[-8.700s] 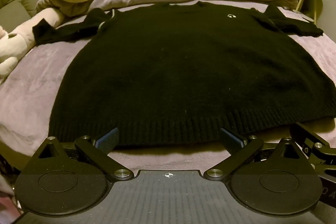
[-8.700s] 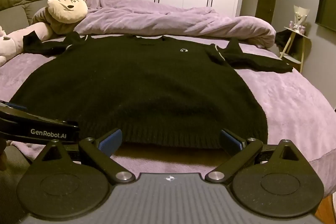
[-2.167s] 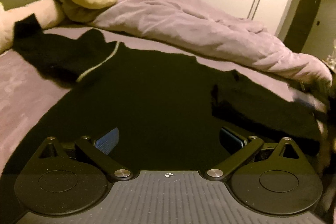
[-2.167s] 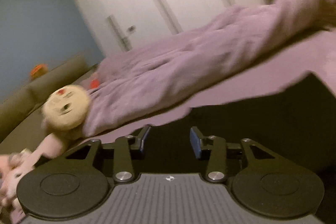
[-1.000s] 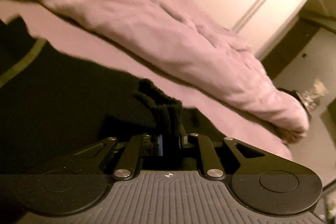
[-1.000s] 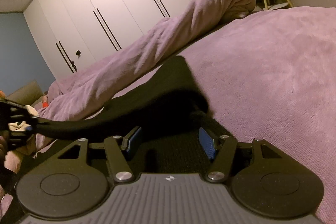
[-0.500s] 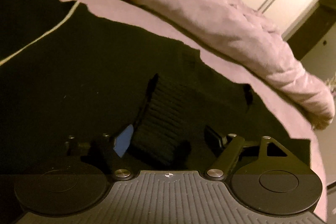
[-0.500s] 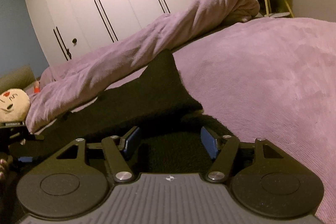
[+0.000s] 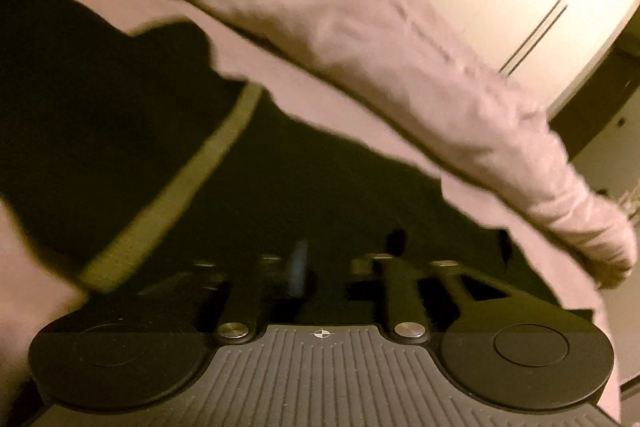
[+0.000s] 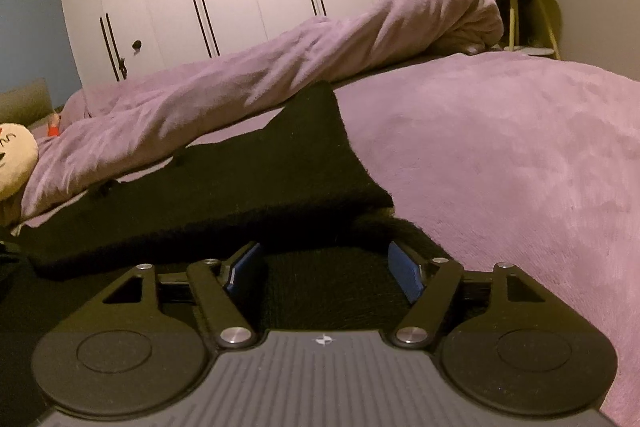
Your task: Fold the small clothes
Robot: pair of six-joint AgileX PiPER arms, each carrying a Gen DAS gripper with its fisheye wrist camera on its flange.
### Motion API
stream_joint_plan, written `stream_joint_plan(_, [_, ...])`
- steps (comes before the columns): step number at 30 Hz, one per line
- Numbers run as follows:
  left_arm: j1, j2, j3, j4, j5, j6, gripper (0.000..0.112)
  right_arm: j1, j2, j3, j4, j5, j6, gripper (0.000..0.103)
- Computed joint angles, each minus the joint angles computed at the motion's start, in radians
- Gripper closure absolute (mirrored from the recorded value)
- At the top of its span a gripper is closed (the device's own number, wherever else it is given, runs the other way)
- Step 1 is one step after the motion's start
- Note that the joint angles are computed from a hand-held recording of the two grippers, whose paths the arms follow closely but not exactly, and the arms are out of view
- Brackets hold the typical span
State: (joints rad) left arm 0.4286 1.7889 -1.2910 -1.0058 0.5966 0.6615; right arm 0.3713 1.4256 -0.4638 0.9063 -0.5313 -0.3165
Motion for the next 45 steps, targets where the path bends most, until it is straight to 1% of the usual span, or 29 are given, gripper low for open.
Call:
stream_joint_plan(1, [0.061, -0.023, 0.026, -0.053, 0.014, 0.077, 0.036, 0.003, 0.002, -0.005, 0.016, 0.0, -0.02, 0.031])
stream_joint_plan(2, [0.114, -0.039, 0.046, -0.09, 0.017, 0.133, 0.032, 0.005, 0.004, -0.008, 0.026, 0.001, -0.035, 0.03])
stream_joint_plan(3, [0.176, -0.046, 0.054, -0.119, 0.023, 0.181, 0.031, 0.003, 0.003, -0.008, 0.02, 0.005, -0.035, 0.029])
stream_joint_plan(4, [0.232, -0.037, 0.039, -0.119, 0.033, 0.197, 0.031, 0.005, 0.005, -0.009, 0.027, 0.004, -0.044, 0.028])
stream_joint_plan(6, [0.325, 0.009, -0.021, -0.078, 0.042, 0.165, 0.031, 0.012, 0.011, -0.019, 0.053, 0.005, -0.082, 0.026])
stream_joint_plan(7, [0.365, 0.05, -0.072, -0.031, 0.036, 0.099, 0.031, 0.018, 0.015, -0.026, 0.076, 0.004, -0.113, 0.025])
stream_joint_plan(8, [0.398, 0.094, -0.129, 0.006, 0.052, 0.031, 0.031, 0.029, 0.023, -0.035, 0.113, -0.002, -0.158, 0.024])
stream_joint_plan(9, [0.428, 0.142, -0.182, 0.003, 0.06, -0.011, 0.032, 0.04, 0.029, -0.046, 0.152, -0.006, -0.202, 0.023])
stream_joint_plan(11, [0.479, 0.253, -0.32, 0.03, 0.111, -0.13, 0.036, 0.054, 0.039, -0.063, 0.208, -0.009, -0.272, 0.021])
stream_joint_plan(12, [0.496, 0.304, -0.385, 0.024, 0.141, -0.16, 0.04, 0.059, 0.044, -0.068, 0.225, -0.013, -0.293, 0.021])
stream_joint_plan(14, [0.521, 0.396, -0.506, -0.019, 0.192, -0.185, 0.041, 0.071, 0.052, -0.075, 0.255, -0.025, -0.323, 0.021])
stream_joint_plan(17, [0.52, 0.512, -0.705, 0.038, 0.24, -0.315, 0.052, 0.087, 0.062, -0.088, 0.3, -0.039, -0.375, 0.02])
stream_joint_plan(20, [0.501, 0.587, -0.85, 0.14, 0.268, -0.42, 0.076, 0.093, 0.066, -0.093, 0.318, -0.045, -0.395, 0.02])
stream_joint_plan(21, [0.485, 0.596, -0.875, 0.189, 0.269, -0.456, 0.091, 0.095, 0.068, -0.096, 0.327, -0.048, -0.406, 0.02])
stream_joint_plan(22, [0.477, 0.612, -0.906, 0.223, 0.281, -0.477, 0.096, 0.1, 0.071, -0.099, 0.337, -0.053, -0.417, 0.02])
stream_joint_plan(24, [0.475, 0.614, -0.898, 0.21, 0.277, -0.447, 0.099, 0.101, 0.075, -0.103, 0.344, -0.056, -0.427, 0.02])
stream_joint_plan(27, [0.478, 0.563, -0.818, 0.183, 0.255, -0.415, 0.101, 0.101, 0.074, -0.104, 0.349, -0.055, -0.434, 0.02])
stream_joint_plan(29, [0.488, 0.492, -0.71, 0.124, 0.228, -0.35, 0.101, 0.103, 0.075, -0.106, 0.353, -0.056, -0.437, 0.02])
stream_joint_plan(31, [0.476, 0.424, -0.647, 0.091, 0.211, -0.287, 0.102, 0.101, 0.073, -0.103, 0.346, -0.054, -0.43, 0.019])
stream_joint_plan(34, [0.437, 0.299, -0.549, 0.026, 0.225, -0.168, 0.102, 0.096, 0.07, -0.097, 0.326, -0.05, -0.409, 0.019])
stream_joint_plan(36, [0.387, 0.203, -0.47, -0.004, 0.232, -0.097, 0.102, 0.092, 0.069, -0.093, 0.311, -0.048, -0.394, 0.019])
stream_joint_plan(39, [0.245, 0.036, -0.311, -0.029, 0.214, 0.068, 0.102, 0.085, 0.064, -0.086, 0.292, -0.043, -0.375, 0.019])
stream_joint_plan(41, [0.113, -0.061, -0.201, -0.003, 0.171, 0.167, 0.102, 0.079, 0.06, -0.078, 0.271, -0.039, -0.355, 0.019])
stream_joint_plan(42, [0.038, -0.1, -0.15, 0.036, 0.135, 0.195, 0.101, 0.072, 0.054, -0.072, 0.254, -0.032, -0.34, 0.018])
stream_joint_plan(44, [-0.141, -0.159, -0.053, 0.195, 0.048, 0.153, 0.097, 0.062, 0.05, -0.064, 0.224, -0.025, -0.31, 0.018])
stream_joint_plan(45, [-0.208, -0.17, -0.016, 0.249, 0.02, 0.118, 0.089, 0.059, 0.048, -0.06, 0.211, -0.023, -0.296, 0.018])
